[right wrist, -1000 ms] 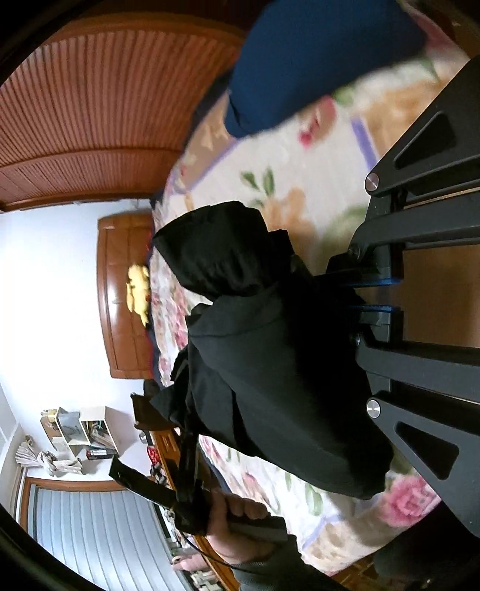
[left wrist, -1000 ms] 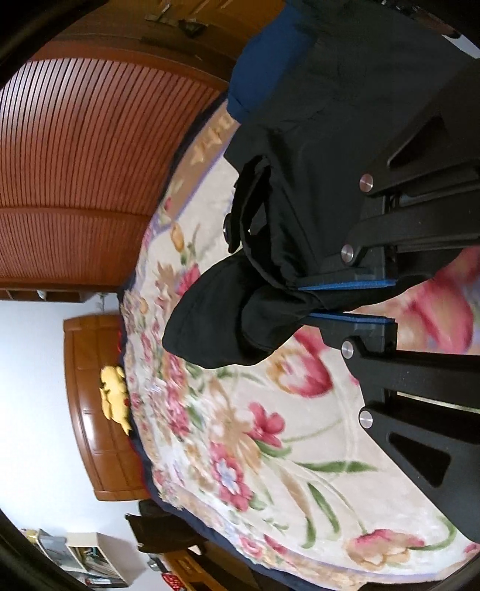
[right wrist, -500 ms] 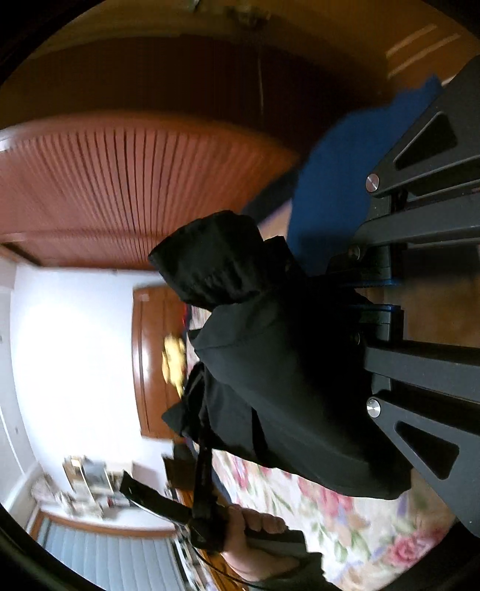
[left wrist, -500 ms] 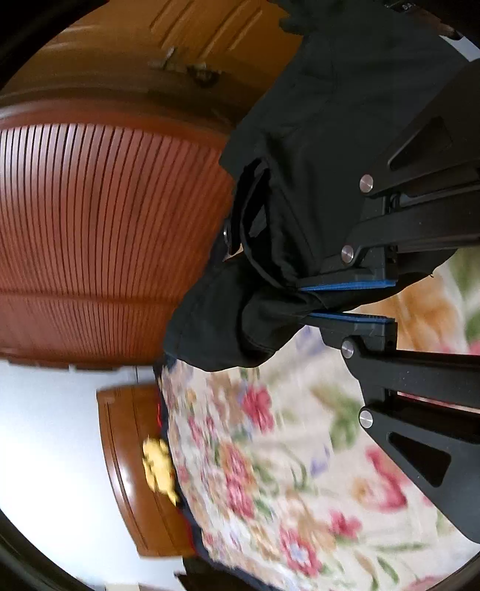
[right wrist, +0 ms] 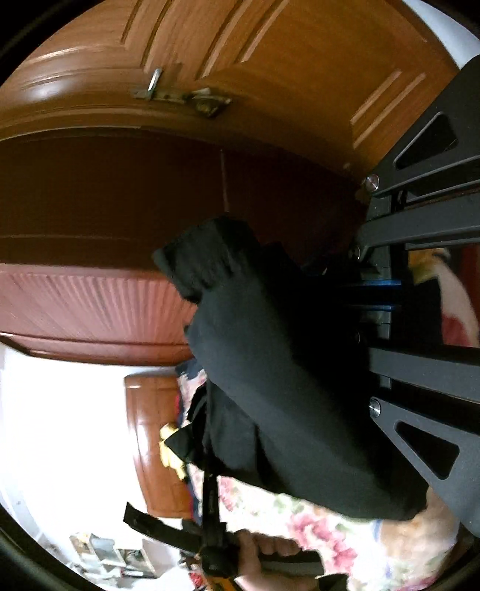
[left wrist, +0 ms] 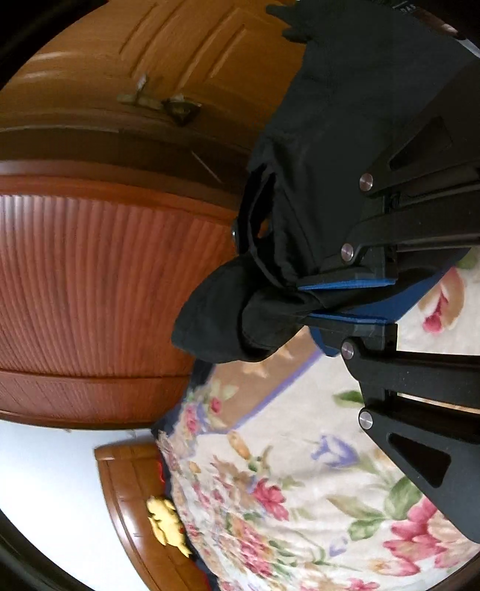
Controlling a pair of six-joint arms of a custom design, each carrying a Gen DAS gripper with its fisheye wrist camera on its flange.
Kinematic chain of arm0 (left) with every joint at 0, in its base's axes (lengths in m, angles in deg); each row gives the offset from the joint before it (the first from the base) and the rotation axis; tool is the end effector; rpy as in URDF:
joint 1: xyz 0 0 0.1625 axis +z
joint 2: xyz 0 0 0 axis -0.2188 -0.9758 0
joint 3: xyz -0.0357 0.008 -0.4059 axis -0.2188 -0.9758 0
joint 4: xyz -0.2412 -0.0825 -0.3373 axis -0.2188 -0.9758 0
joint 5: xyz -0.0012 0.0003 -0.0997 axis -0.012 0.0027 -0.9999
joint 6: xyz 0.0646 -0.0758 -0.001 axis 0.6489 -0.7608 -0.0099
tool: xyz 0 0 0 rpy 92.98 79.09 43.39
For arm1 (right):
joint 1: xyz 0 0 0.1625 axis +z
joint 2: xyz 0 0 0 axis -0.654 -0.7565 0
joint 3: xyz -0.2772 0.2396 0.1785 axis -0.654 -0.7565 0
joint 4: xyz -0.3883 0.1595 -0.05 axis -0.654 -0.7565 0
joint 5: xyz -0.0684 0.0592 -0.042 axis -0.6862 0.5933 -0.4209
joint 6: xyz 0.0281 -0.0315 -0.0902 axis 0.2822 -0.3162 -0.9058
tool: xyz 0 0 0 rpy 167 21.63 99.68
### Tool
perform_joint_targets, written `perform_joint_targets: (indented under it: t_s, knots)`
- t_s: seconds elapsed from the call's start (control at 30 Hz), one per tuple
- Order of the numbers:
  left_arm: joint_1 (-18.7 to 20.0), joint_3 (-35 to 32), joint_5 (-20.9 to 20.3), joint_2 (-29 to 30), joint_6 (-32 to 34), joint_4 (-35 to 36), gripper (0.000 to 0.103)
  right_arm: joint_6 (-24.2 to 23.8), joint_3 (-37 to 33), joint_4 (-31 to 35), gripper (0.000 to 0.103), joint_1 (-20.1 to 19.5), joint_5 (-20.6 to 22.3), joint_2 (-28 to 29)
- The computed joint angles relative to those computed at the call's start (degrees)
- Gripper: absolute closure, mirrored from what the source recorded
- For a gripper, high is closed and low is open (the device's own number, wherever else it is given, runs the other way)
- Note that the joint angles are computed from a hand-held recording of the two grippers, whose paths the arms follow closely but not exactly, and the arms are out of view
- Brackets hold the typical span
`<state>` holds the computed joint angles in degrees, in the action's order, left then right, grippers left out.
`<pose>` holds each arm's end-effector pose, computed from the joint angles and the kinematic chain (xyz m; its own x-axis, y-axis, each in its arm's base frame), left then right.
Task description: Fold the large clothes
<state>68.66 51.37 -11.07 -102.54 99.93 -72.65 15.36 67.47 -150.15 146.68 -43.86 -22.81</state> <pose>-0.3678 -0.8619 0.2268 -0.6574 0.5256 -0.5400 0.7497 0.5286 -0.3981 0.2314 -0.5656 0.2398 -0.6819 0.2259 0.6957 -0.5963 0.3791 -0.7076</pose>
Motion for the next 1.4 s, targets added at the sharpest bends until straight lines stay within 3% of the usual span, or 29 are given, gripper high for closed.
perform_joint_targets:
  t_s: [0.13, 0.17, 0.23, 0.3, 0.33, 0.37, 0.4, 0.5, 0.67, 0.83, 0.97, 1.03, 1.17, 1.4]
  knots:
    - [1.12, 9.72, 2.0, -4.24, 2.4, -5.24, 0.084, 3.38, -0.76, 2.62, 0.097, -0.09, -2.27, 1.47]
    - [1.27, 11.47, 2.1, -5.14, 3.24, -6.0, 0.078, 3.57, -0.75, 1.44, 0.094, 0.13, -3.21, 1.97]
    - [1.93, 15.64, 0.62, -7.88, 4.76, -7.54, 0.061, 4.84, -0.42, 1.1, 0.086, 0.94, -4.81, 2.09]
    - [2.21, 21.14, 0.62, -11.31, 7.5, -11.14, 0.05, 3.86, -0.19, -0.39, 0.064, 2.09, -6.58, 2.47]
    - [2.22, 22.75, 0.19, -12.3, 8.34, -11.68, 0.045, 2.27, 0.06, -2.26, 0.058, 3.03, -7.84, 2.62]
    - [2.36, 24.47, -0.35, -13.5, 9.01, -12.08, 0.031, 0.74, -0.11, -4.11, 0.053, 4.04, -9.04, 3.01]
    - [2.48, 26.72, -0.73, -14.96, 9.61, -13.0, 0.021, -0.8, -0.32, -7.09, 0.053, 5.16, -10.02, 4.47]
    - [2.78, 32.64, -2.35, -19.06, 11.35, -14.52, 0.015, -4.41, -1.06, -11.23, 0.05, 7.97, -10.43, 5.42]
    - [3.1, 42.02, -4.95, -25.23, 12.51, -17.25, 0.0, -4.25, -2.34, -8.65, 0.05, 11.6, -10.14, 5.83]
    - [3.78, 48.4, -6.84, -30.01, 11.62, -18.54, 0.0, -2.39, -4.78, -3.95, 0.05, 13.53, -9.46, 7.31]
    - [4.07, 51.56, -5.69, -32.4, 11.67, -19.68, 0.0, -0.71, -7.82, 1.21, 0.05, 12.72, -9.27, 8.04]
    - [4.31, 52.7, -5.33, -33.46, 12.19, -20.12, 0.0, 0.93, -8.64, 3.78, 0.05, 10.44, -8.5, 8.01]
    - [4.75, 55.06, -4.28, -35.85, 12.3, -21.97, 0.0, 3.3, -10.69, 7.22, 0.05, 9.09, -11.78, 7.34]
    - [5.65, 58.87, -3.25, -39.71, 12.63, -24.03, 0.0, 8.69, -5.66, 11.35, 0.05, 6.81, -17.86, 3.04]
